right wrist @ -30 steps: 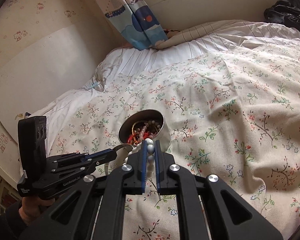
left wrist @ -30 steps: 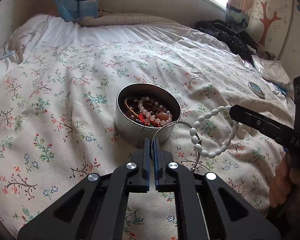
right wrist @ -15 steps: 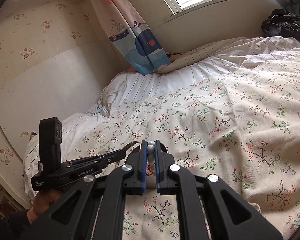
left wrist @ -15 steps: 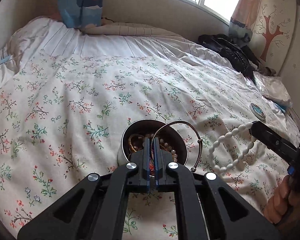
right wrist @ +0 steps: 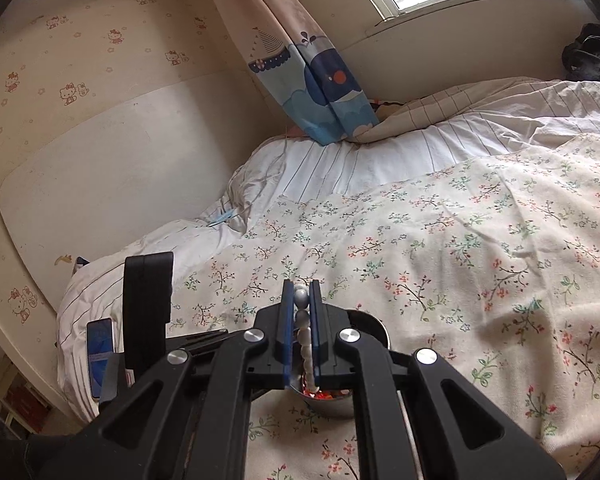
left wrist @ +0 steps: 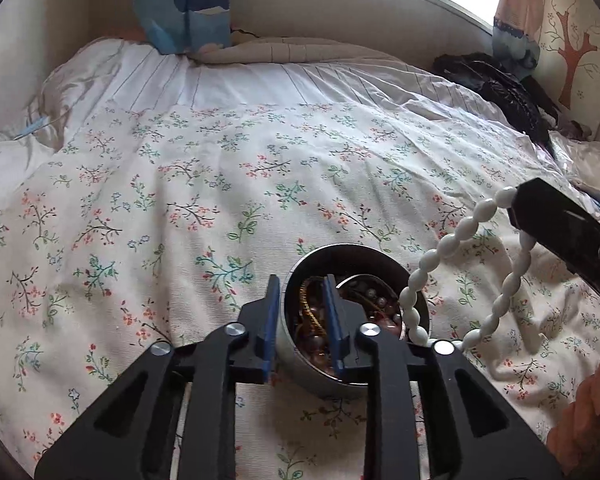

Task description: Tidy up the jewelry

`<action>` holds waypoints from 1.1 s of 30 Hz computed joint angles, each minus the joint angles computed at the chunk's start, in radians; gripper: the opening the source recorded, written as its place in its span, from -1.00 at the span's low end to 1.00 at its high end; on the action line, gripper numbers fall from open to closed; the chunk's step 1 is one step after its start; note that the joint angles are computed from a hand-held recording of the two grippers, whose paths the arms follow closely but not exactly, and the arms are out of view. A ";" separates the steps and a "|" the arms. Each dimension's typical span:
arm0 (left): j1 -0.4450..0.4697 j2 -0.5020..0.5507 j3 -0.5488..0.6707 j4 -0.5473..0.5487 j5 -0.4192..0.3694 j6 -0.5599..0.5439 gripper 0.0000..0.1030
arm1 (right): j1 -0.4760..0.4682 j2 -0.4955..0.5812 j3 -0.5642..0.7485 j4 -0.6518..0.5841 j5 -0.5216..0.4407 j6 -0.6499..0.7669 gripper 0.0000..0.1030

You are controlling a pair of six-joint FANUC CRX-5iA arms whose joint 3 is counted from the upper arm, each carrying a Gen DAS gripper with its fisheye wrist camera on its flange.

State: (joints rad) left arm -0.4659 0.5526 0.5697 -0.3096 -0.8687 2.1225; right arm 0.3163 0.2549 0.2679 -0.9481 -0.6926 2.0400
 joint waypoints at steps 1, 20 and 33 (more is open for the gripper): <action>-0.005 -0.005 0.001 -0.033 -0.009 0.027 -0.31 | 0.004 0.015 0.017 -0.001 -0.009 -0.001 -0.84; -0.046 -0.088 -0.065 -0.183 -0.116 0.185 0.85 | 0.276 -0.143 -0.379 1.057 0.234 -0.864 0.86; -0.084 -0.280 -0.327 -0.250 0.010 0.362 0.85 | 0.291 -0.311 -0.679 1.509 0.298 -1.425 0.86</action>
State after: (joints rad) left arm -0.5500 0.2723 0.2423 -0.5595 -0.8585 2.4843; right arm 0.6074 -0.0562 -0.4109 0.5605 -0.3944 0.6152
